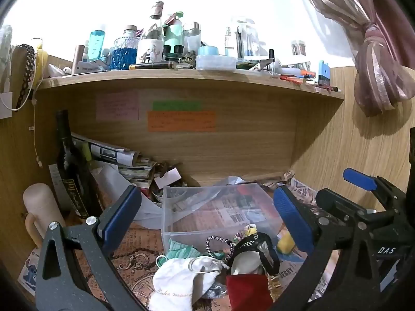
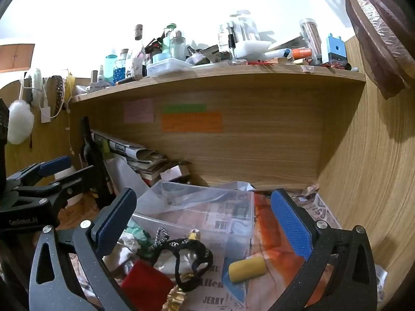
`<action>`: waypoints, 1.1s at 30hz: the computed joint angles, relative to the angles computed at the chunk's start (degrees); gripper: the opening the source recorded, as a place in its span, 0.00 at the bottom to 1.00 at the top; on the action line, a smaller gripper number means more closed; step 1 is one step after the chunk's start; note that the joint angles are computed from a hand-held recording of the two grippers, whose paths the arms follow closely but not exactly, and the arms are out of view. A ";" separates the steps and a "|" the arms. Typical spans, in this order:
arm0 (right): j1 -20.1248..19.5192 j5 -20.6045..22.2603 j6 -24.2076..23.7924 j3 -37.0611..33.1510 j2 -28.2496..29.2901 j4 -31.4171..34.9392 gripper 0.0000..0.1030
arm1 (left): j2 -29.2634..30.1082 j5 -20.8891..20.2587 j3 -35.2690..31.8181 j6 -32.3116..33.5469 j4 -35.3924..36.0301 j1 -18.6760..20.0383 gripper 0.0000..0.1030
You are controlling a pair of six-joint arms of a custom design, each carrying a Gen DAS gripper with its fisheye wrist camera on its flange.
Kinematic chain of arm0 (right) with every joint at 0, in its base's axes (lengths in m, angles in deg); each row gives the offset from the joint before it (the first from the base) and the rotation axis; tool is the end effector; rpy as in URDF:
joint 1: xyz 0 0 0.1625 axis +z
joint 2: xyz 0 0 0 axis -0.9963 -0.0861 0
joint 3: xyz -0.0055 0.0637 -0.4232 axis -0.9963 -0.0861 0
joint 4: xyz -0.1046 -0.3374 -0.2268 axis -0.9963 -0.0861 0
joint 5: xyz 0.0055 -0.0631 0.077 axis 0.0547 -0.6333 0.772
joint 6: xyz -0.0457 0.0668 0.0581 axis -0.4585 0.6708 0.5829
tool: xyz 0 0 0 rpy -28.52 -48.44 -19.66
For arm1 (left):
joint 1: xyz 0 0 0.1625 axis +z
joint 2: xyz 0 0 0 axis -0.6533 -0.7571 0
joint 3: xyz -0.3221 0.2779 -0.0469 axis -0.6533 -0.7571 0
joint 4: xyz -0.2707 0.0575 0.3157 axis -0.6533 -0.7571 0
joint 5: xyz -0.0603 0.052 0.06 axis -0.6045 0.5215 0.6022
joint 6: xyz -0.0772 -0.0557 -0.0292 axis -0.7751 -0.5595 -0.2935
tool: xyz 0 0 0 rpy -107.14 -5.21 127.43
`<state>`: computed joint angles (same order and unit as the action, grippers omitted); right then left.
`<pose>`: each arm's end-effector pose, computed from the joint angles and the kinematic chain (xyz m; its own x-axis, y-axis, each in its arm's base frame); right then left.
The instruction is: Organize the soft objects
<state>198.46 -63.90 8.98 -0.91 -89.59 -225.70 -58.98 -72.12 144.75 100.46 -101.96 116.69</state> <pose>0.3555 -0.6487 -0.0080 -0.7140 0.1784 0.6770 -0.6359 0.2393 -0.7337 -0.0551 -0.7404 0.3047 -0.5852 0.6144 -0.5292 0.7690 0.2136 -0.6024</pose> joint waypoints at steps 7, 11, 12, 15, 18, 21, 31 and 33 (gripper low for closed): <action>-0.24 -0.20 -0.10 -0.41 0.05 0.24 1.00 | -0.20 -0.61 -0.05 0.29 0.34 -0.12 1.00; 0.06 0.33 0.57 0.45 -0.08 -0.73 1.00 | -0.12 -0.45 0.61 0.42 -0.66 -0.26 1.00; 0.21 0.12 0.57 -0.05 0.25 -0.61 1.00 | -0.19 -0.31 0.87 0.29 -0.93 -0.37 1.00; 0.00 0.61 1.03 0.45 -0.14 -0.24 1.00 | 0.22 -0.85 -0.03 -0.23 -0.41 0.11 1.00; 0.04 0.62 1.13 0.35 0.02 -0.43 1.00 | 0.18 -0.79 -0.05 -0.23 -0.34 0.08 1.00; 0.02 0.63 1.26 0.06 0.10 -0.09 1.00 | 0.17 -0.66 -0.02 -0.33 -0.38 0.00 1.00; 0.12 0.55 1.42 -0.26 0.28 0.04 1.00 | 0.17 -0.71 -0.05 -0.15 -0.32 0.05 1.00; 0.16 0.56 1.49 -0.43 0.37 0.05 1.00 | 0.16 -0.75 -0.10 -0.16 -0.19 0.06 1.00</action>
